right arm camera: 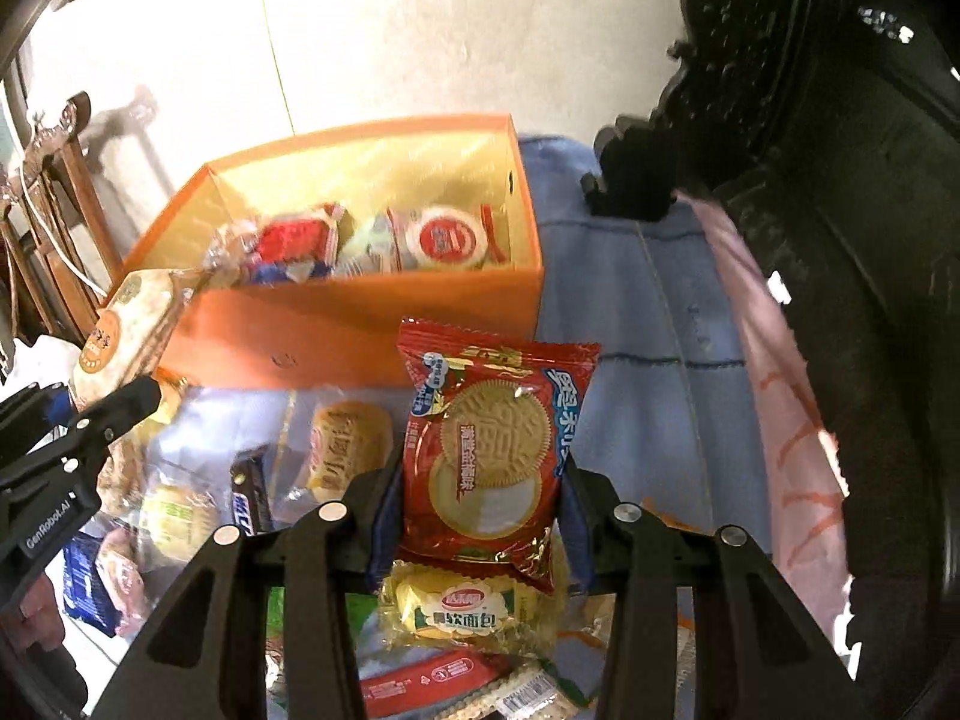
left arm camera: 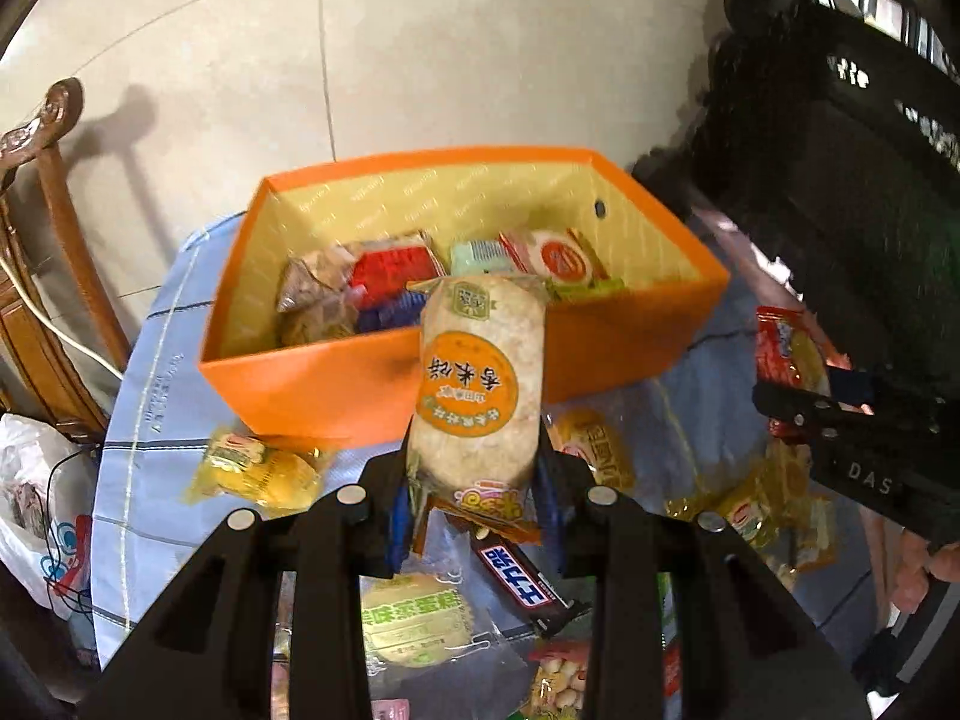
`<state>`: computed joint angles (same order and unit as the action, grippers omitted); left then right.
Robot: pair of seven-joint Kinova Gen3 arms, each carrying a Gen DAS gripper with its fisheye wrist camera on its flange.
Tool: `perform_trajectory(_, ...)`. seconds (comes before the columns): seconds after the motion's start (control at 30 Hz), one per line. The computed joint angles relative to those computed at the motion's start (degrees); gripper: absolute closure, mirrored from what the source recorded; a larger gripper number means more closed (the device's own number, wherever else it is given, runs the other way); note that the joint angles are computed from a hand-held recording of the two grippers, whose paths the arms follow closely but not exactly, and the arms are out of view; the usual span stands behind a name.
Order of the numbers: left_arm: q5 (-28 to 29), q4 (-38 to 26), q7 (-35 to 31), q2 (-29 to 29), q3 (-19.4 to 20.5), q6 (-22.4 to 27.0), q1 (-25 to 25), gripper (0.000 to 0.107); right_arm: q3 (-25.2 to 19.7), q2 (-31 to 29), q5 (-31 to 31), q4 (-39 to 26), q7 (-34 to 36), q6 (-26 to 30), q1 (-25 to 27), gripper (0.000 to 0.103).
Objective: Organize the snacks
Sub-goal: 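Carry both packets over the orange box and open both tools to drop them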
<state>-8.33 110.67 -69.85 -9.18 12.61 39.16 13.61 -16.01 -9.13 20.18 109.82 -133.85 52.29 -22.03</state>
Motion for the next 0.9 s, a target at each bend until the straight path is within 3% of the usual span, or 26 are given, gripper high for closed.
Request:
perform_trajectory(0.33,-2.4,-4.8,-1.5,-2.8,0.5,1.4,-2.0,0.076,-1.1,-0.5,3.2,-5.9,2.3,-0.5,0.5,0.059)
perform_trajectory(0.57,-8.5,-10.2,1.6,3.1,0.8,2.1,-3.7,0.076,-0.5,4.4,8.2,-11.1,2.8,-2.6,0.4,0.059)
perform_trajectory(0.9,-12.5,-17.1,5.1,10.4,-3.2,4.0,0.1,0.076,5.8,13.4,6.4,-17.3,4.8,-4.6,-3.0,0.059)
